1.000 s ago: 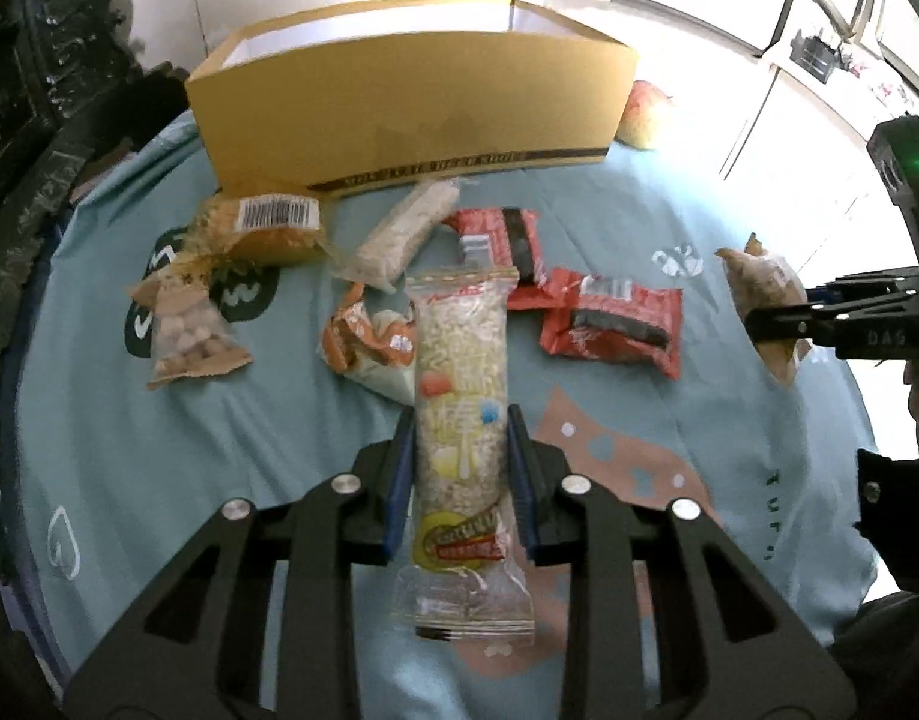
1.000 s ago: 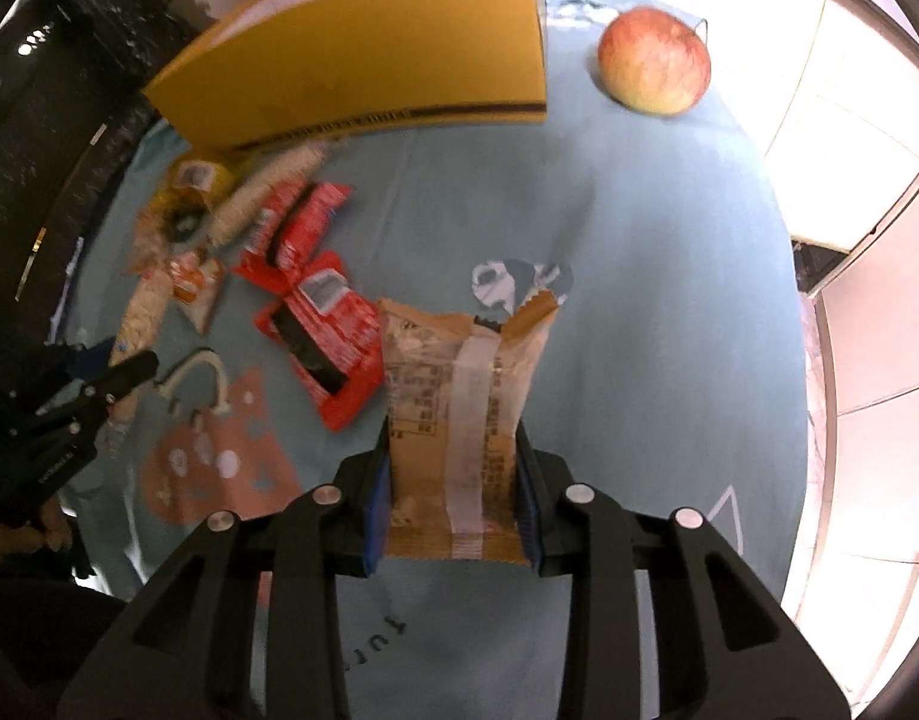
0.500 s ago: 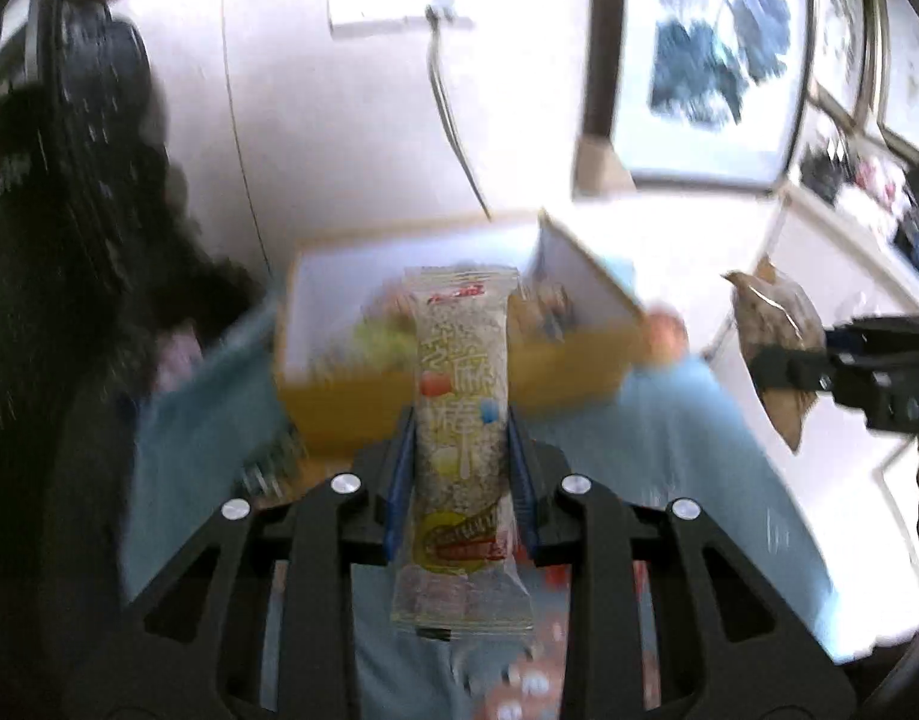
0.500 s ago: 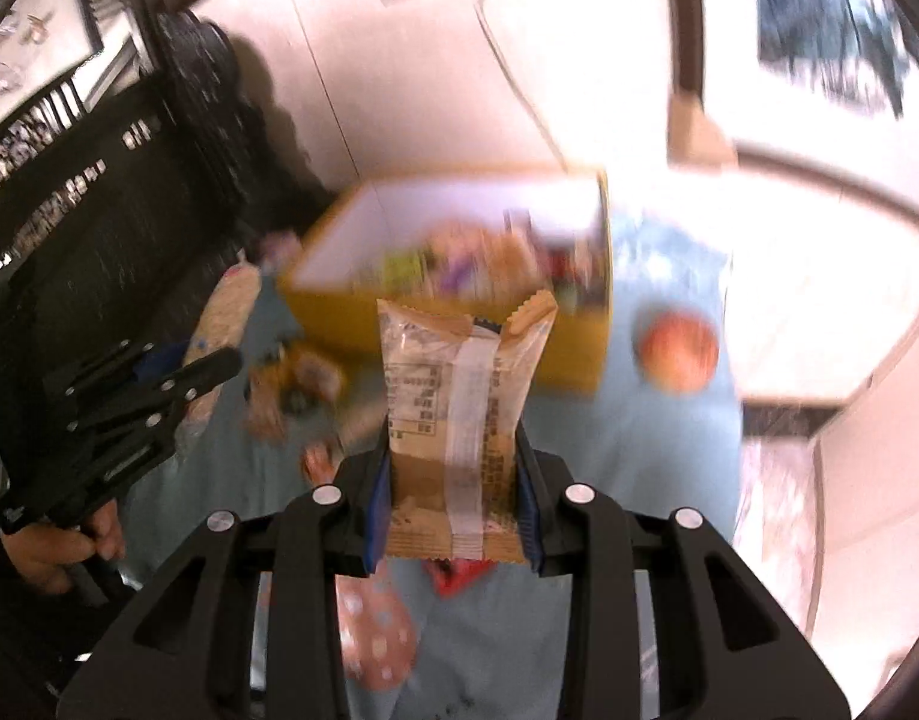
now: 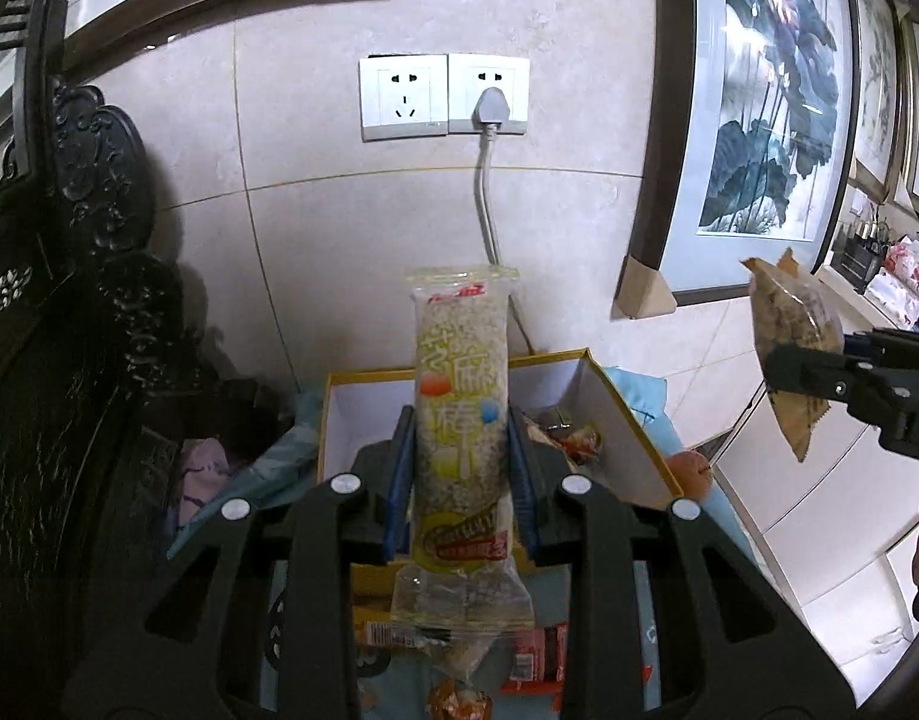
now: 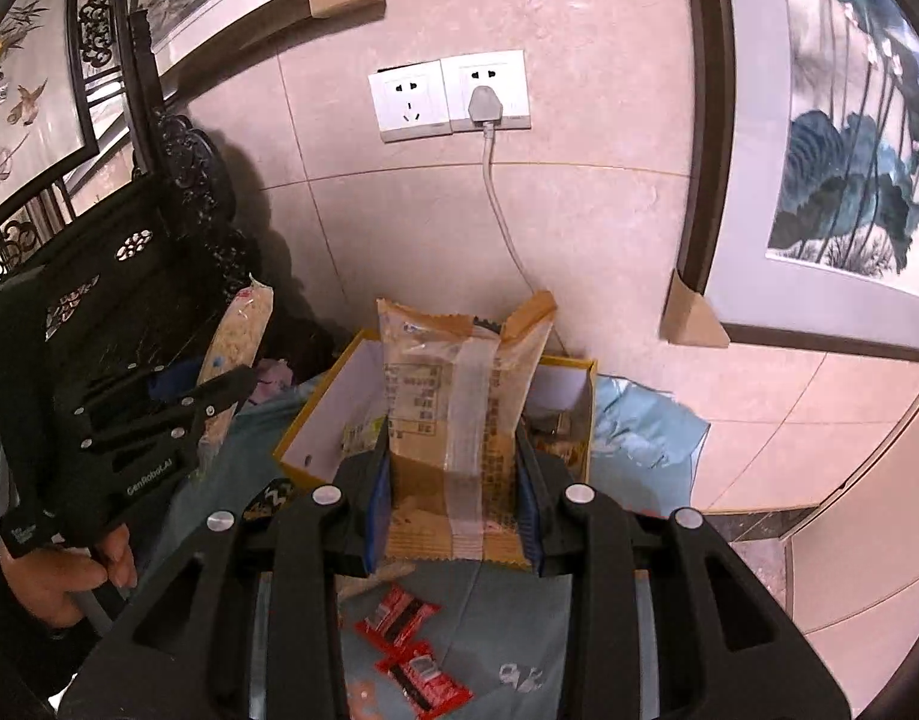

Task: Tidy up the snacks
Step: 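Carry the sesame stick bag into the box with left tool while right drops the biscuit bag, then grasp the orange snack bag with left tool while right grasps the red candy bar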

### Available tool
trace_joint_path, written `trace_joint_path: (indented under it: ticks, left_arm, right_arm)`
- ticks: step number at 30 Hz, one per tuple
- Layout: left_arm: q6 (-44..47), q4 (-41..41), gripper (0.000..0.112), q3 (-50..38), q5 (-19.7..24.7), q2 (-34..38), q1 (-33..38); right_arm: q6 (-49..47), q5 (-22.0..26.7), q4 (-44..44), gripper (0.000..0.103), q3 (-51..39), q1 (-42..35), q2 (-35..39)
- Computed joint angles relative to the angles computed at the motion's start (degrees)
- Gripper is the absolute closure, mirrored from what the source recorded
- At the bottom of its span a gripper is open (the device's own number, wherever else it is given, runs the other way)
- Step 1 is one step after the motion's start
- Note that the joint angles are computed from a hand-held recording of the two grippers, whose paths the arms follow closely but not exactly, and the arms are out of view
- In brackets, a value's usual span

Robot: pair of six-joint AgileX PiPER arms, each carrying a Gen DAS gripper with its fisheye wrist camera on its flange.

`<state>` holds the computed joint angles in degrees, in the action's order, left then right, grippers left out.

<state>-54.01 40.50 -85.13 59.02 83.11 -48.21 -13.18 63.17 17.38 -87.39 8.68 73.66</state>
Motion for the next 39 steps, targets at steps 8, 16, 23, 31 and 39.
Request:
trace_joint_path:
  ticks: [8,16,23,31,39]
  left_arm:
    - [4.55,-2.88,0.084,-1.96,-4.41,3.58,5.39]
    - [5.95,-1.35,0.012,-12.44,0.56,15.22,11.18]
    - [2.22,-3.48,0.012,1.65,-4.37,6.97,11.02]
    - [-13.51,-2.59,0.012,29.79,-12.92,-1.63,0.28]
    - [-19.61,-5.75,0.012,42.19,-18.87,2.36,-7.67]
  right_arm:
    - [0.07,-2.07,-1.01,0.069,-3.43,1.26,6.05]
    - [7.76,-2.59,-10.82,0.042,-12.69,5.15,18.51]
    - [0.49,-6.38,-4.12,0.04,2.63,0.59,10.43]
    - [-11.41,-8.81,-0.31,0.039,35.0,2.69,-2.35]
    - [-4.43,-17.28,-8.04,0.039,52.99,14.25,-6.69]
